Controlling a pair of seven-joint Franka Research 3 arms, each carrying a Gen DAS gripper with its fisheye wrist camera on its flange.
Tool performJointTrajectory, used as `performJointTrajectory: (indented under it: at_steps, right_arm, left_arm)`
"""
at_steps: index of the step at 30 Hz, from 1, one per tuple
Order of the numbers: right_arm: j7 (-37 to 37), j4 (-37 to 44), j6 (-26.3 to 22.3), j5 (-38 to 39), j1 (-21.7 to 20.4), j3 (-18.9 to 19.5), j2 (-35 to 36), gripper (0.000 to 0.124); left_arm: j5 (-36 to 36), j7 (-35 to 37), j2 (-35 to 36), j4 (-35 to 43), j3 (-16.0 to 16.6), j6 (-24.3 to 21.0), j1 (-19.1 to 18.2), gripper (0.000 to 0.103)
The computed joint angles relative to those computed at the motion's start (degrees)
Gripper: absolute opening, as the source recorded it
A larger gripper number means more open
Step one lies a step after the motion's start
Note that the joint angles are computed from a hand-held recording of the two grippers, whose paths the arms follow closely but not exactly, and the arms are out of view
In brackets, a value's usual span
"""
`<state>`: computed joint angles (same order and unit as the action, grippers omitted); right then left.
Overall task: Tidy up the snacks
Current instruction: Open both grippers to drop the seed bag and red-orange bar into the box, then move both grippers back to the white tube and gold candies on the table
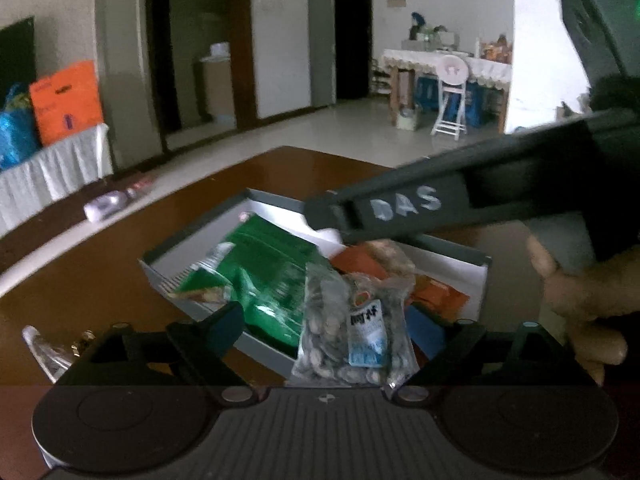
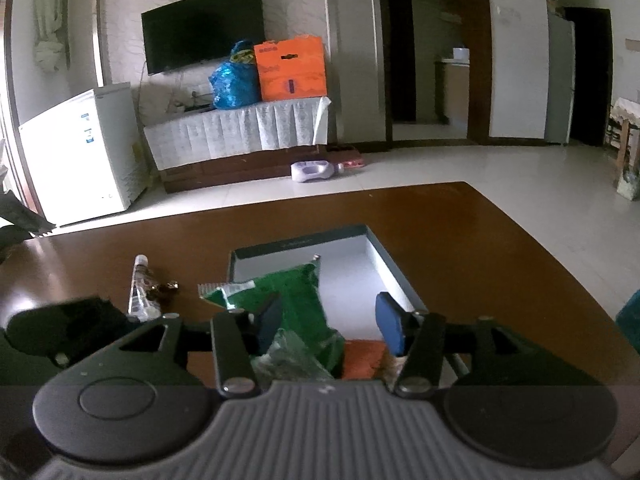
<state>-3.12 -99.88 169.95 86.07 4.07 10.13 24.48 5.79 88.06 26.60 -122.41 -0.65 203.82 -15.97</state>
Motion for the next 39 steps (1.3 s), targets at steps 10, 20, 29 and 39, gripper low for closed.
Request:
performJointTrajectory:
  at_steps: [10, 20, 29, 39]
  right_arm:
    - [0.0, -0.8, -1.2, 0.9, -0.1, -0.4, -1.0, 0.053]
    - [0.7, -2.2, -4.9, 2.0, 0.6, -0.7, -2.7, 0.058]
    - [0.9, -3.5, -9.0, 0.5, 2.7, -0.7, -3.7, 0.058]
    - [3.7, -3.0, -9.3, -3.8, 4.9, 0.1, -2.7, 0.058]
  left_arm:
    - [-0.3, 1.1, -0.6, -1.1, -0.1, 2.1, 0.5, 0.089]
    - [-6.6, 3.4, -3.0, -5.6, 1.6, 4.3, 0.0, 0.089]
    - [-20.4, 8.5, -5.4, -9.4, 5.6, 3.6, -2.9, 0.089]
    - [-30.5, 12.1, -7.6, -11.2, 8.0, 1.4, -3.2, 0.089]
